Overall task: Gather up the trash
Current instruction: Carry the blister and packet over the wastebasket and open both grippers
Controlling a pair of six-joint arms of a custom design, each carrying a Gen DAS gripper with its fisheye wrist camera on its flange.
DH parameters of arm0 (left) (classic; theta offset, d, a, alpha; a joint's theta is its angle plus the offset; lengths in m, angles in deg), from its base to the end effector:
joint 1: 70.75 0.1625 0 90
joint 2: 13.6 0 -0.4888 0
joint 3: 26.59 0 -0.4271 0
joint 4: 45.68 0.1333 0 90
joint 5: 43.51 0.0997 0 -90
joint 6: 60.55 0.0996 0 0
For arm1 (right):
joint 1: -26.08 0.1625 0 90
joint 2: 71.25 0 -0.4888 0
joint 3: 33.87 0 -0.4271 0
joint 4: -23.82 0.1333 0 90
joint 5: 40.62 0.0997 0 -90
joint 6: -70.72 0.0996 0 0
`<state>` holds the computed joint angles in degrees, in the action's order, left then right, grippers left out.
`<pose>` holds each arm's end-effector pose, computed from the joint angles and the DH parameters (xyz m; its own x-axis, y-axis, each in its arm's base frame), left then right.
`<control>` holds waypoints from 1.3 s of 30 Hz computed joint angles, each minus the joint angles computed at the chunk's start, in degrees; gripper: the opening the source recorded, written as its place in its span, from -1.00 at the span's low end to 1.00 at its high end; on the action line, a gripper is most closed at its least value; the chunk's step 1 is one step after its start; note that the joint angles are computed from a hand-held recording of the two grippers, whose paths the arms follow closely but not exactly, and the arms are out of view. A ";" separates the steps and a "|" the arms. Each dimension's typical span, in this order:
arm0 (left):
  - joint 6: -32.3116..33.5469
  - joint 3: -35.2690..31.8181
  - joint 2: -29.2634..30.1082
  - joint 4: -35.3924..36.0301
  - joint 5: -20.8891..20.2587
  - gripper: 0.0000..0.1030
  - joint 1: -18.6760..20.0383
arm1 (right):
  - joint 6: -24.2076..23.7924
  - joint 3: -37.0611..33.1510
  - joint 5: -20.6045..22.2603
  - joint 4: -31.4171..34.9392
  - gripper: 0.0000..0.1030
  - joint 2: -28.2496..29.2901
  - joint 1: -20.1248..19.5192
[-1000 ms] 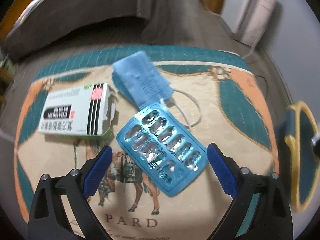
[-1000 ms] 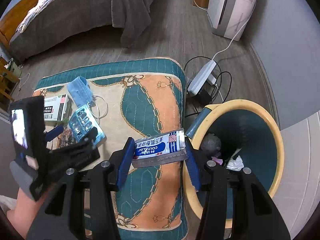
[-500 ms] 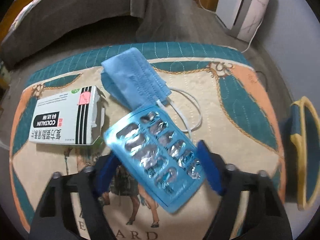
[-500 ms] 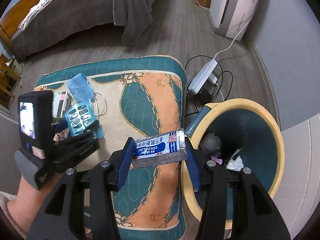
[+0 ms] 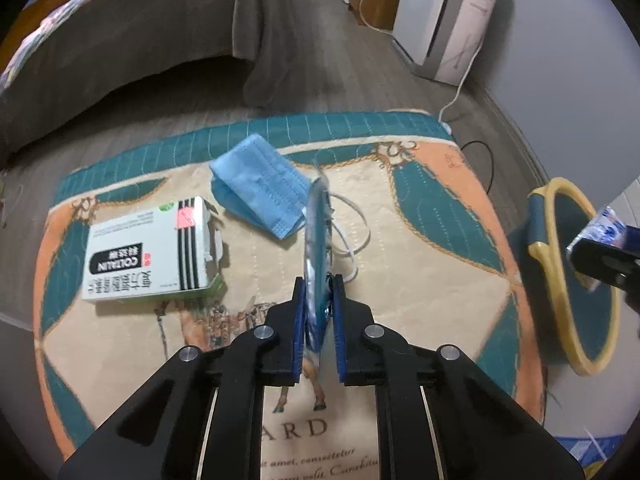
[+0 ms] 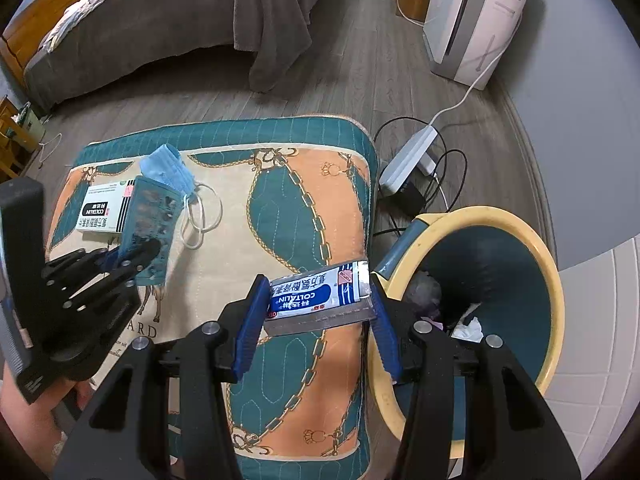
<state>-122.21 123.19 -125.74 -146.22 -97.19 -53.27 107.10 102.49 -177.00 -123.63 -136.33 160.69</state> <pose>-0.1389 -0.2453 0.2376 -0.7401 0.1679 -0.6512 0.4166 0.8747 -0.2478 0.3409 -0.2585 0.1107 -0.7020 -0.0792 0.7077 -0.3298 0.9170 -0.2245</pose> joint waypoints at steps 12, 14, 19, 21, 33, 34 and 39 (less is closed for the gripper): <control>-0.13 -5.60 -2.62 13.40 1.26 -0.75 -11.12 | 5.56 0.78 -2.16 3.23 -0.05 -3.17 2.37; 1.78 -7.03 -2.23 15.02 1.78 -0.75 -13.56 | 7.33 1.06 -2.60 3.97 -0.05 -4.18 2.82; 6.18 -9.00 -1.48 14.77 2.39 -0.75 -18.25 | 12.65 1.53 -4.42 6.67 -0.05 -7.60 4.76; 6.76 -8.76 -1.60 13.57 2.20 -0.75 -19.86 | 15.20 1.53 -5.61 9.30 -0.05 -9.19 5.67; 15.32 -3.57 5.97 -8.45 -1.61 -0.75 -20.80 | 35.54 2.91 -10.41 29.98 -0.05 -19.01 6.88; 15.63 -3.36 6.67 -9.88 -1.96 -0.75 -20.91 | 35.24 3.48 -10.17 29.61 -0.05 -19.65 6.07; 19.56 -2.08 10.87 -17.89 -3.44 -0.75 -20.80 | 33.72 5.94 -10.04 27.52 -0.05 -22.69 3.01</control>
